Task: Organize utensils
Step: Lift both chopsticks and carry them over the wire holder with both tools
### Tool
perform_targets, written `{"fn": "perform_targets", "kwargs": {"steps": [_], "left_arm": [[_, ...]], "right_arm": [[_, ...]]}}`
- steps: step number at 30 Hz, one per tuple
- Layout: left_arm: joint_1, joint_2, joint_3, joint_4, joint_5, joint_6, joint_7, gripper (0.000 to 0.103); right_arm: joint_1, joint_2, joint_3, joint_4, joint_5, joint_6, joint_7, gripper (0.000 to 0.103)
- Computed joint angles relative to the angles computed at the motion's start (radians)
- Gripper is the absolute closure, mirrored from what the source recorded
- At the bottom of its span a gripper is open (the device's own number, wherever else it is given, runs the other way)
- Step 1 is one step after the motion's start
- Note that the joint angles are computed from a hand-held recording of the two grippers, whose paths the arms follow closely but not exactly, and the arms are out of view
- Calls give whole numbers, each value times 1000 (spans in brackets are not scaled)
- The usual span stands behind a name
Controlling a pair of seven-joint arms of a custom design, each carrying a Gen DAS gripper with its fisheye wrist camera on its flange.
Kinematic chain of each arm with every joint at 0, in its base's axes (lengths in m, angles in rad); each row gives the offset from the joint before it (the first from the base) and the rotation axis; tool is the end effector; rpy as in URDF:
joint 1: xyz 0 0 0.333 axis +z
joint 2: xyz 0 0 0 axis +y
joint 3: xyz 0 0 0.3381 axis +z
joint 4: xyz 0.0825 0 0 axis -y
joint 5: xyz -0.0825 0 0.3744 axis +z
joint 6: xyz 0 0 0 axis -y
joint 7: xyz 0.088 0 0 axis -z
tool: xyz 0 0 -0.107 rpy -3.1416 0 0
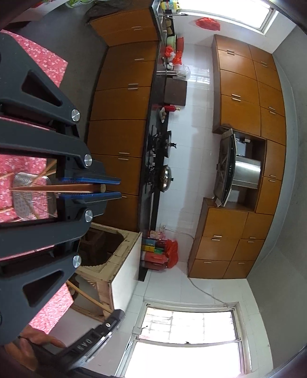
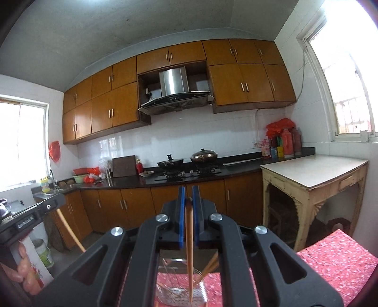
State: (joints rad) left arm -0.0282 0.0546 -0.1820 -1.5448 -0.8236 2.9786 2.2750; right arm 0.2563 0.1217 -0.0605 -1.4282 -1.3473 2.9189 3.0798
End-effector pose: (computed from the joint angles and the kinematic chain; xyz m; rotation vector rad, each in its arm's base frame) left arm 0.5966 -0.0705 0.7816 -1.2456 1.5117 -1.4558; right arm 0.5946 0.1833 0.7649 -1.1017 1.3134 -1.0993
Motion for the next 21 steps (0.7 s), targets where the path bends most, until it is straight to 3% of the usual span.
{"fn": "perform_targets", "kwargs": {"steps": [6, 10, 21], "left_arm": [[-22, 89, -10, 92, 207, 96, -157, 97], [-55, 151, 16, 134, 373, 132, -308, 96], [-24, 253, 1, 175, 596, 71, -533, 96]], "right_arm": [[12, 142, -29, 177, 150, 18, -119, 96], [24, 231, -55, 279, 246, 24, -193, 96], [23, 405, -70, 411, 518, 23, -419, 96]]}}
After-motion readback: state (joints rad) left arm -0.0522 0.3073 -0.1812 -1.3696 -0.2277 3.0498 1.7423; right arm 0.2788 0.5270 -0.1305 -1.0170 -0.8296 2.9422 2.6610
